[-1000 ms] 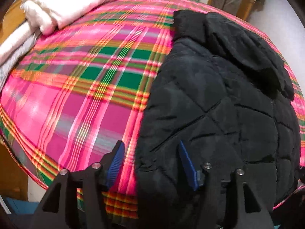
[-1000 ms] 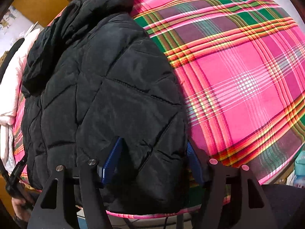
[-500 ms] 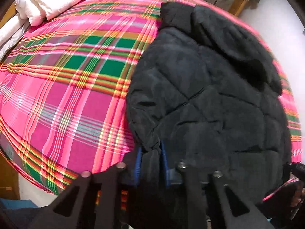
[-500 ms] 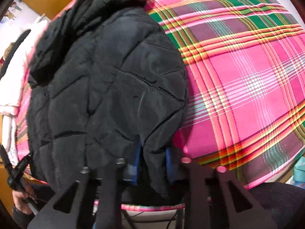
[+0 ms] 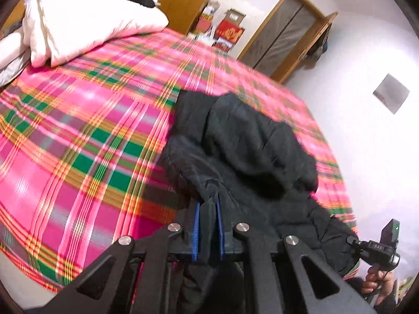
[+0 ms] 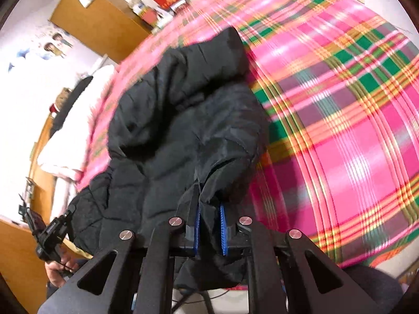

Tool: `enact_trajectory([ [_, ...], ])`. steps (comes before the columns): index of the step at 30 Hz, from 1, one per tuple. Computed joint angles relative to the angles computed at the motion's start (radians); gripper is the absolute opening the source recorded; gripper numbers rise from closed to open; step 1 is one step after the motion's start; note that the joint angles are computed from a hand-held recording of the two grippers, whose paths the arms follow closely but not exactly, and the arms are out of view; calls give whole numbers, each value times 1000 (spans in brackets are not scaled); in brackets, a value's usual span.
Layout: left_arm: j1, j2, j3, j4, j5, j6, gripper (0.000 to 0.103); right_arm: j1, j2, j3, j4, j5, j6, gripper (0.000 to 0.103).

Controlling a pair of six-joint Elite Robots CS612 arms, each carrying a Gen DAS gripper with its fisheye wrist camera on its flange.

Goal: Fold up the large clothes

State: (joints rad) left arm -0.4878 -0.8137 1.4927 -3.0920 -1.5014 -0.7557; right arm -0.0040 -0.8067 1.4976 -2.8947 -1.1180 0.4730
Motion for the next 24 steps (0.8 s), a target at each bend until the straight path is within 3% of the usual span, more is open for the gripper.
enact_trajectory([
  [7,24,31,-92,-6,-2,9,10,-6,34,-97,-38,10,38,11],
  [14,46,85,-218,25,0,19,10,-13,95,-250,-1,16,43,11],
  [20,66,166,-384,102,1,37,10,-17,190,-437,77,17,74,11],
  [24,80,249,-538,195,1,51,10,-17,282,-607,180,15,86,11],
])
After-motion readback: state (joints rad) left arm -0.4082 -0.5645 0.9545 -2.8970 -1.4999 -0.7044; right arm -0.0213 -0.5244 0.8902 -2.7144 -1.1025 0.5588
